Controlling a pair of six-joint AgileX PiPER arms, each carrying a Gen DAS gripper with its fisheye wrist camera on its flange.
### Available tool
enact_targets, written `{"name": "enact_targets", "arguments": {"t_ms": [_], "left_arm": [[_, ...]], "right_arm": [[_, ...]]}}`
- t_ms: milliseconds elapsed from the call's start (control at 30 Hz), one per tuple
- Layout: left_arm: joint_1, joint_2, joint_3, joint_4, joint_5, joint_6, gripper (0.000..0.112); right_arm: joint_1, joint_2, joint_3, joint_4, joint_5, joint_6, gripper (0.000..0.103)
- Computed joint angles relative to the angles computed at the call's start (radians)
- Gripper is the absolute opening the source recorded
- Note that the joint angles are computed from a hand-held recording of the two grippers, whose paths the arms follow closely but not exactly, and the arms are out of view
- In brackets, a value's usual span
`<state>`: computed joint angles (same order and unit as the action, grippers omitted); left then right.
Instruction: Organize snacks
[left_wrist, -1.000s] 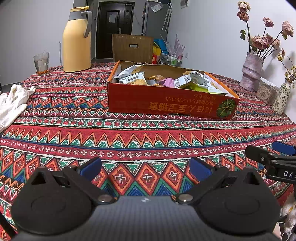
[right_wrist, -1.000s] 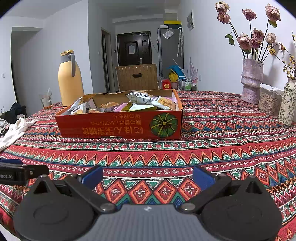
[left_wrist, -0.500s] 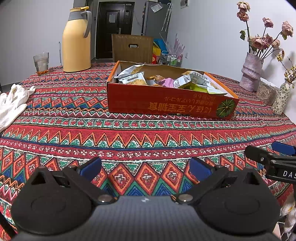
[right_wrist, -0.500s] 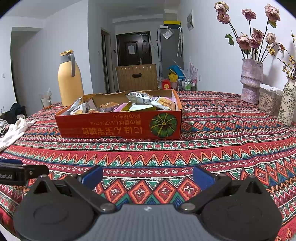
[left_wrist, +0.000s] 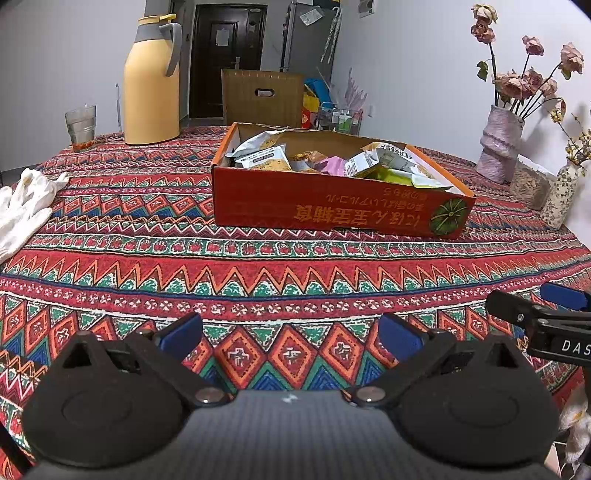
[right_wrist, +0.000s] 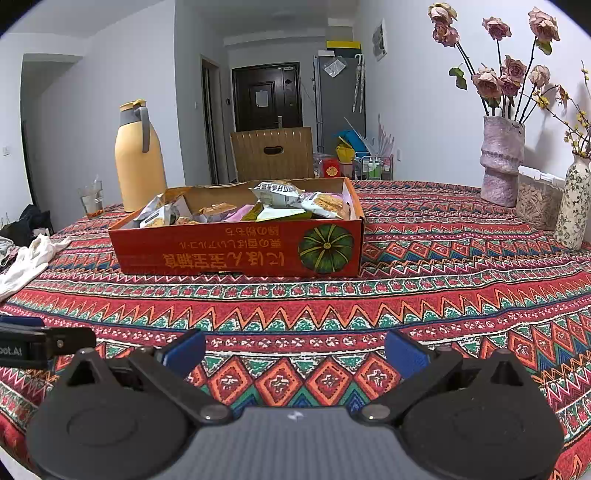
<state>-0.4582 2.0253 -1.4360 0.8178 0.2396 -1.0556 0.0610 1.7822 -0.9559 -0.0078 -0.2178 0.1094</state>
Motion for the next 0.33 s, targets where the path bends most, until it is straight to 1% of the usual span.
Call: {"name": "enact_targets", "arguments": {"t_ms": [133, 333], "left_arm": [[0.006, -0.003, 0.003, -0.019, -0.013, 0.024, 0.103], [0.009, -0.007, 0.011, -0.009, -0.026, 0.021, 0.103]], "right_arm": [[0.0, 0.002, 0.001, 0.0, -0.002, 0.0, 0.103], [-0.001, 0.008, 0.012, -0.012, -0.014, 0.01, 0.103]]}}
